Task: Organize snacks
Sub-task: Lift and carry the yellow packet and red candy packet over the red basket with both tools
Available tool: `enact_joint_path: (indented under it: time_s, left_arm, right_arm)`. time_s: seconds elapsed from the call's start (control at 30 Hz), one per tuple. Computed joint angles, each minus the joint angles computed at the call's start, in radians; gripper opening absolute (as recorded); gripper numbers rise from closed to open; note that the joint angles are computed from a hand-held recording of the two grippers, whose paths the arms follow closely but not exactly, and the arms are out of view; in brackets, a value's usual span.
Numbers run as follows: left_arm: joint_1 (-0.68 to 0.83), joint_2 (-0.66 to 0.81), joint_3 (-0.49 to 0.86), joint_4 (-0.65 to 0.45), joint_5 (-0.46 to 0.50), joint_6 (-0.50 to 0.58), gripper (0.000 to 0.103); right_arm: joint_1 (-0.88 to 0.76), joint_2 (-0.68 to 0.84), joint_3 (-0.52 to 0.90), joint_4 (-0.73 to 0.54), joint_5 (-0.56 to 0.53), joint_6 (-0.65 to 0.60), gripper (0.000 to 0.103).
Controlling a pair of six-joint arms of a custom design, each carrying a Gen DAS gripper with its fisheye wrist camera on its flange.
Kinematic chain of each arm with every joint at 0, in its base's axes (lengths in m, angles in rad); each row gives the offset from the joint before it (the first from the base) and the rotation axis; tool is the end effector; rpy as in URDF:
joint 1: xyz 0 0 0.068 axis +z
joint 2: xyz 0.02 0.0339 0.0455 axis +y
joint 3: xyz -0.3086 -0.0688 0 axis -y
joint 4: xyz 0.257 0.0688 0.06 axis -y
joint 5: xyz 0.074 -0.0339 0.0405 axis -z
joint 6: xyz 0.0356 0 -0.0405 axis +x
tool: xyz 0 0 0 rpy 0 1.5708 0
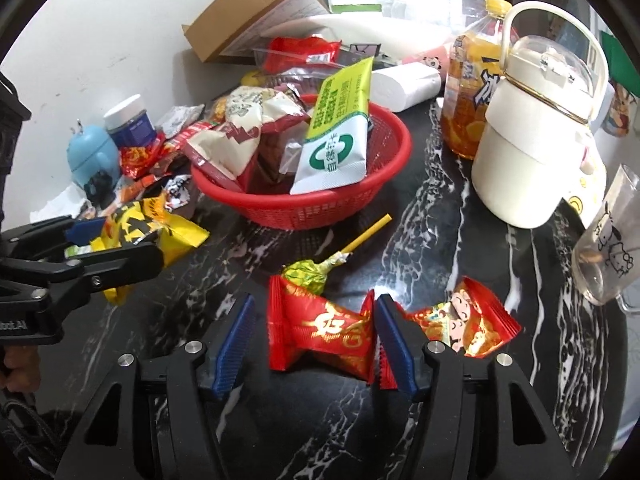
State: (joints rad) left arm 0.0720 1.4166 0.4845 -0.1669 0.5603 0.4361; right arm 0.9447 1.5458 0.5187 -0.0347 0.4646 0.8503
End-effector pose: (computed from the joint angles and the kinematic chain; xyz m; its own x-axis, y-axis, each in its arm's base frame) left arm 0.2221 -0.0029 0.1551 -0.7293 0.3062 -0.6119 0.5384 0.8086 -0.2371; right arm 0.1583 0.1917 0.1407 -0.7858 0.0598 -0.6155 -0.0090 0.9941 0.1081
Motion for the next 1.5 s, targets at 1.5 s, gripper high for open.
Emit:
enact_joint_path:
  time_s: [1.5]
  left_arm:
    - [-0.244,0.234,0.139,0.294,-0.083,-0.225,0.068]
  right_arm:
    - [-0.151,-0.216,0.027,-0.108,0.001,-0.13,0.041]
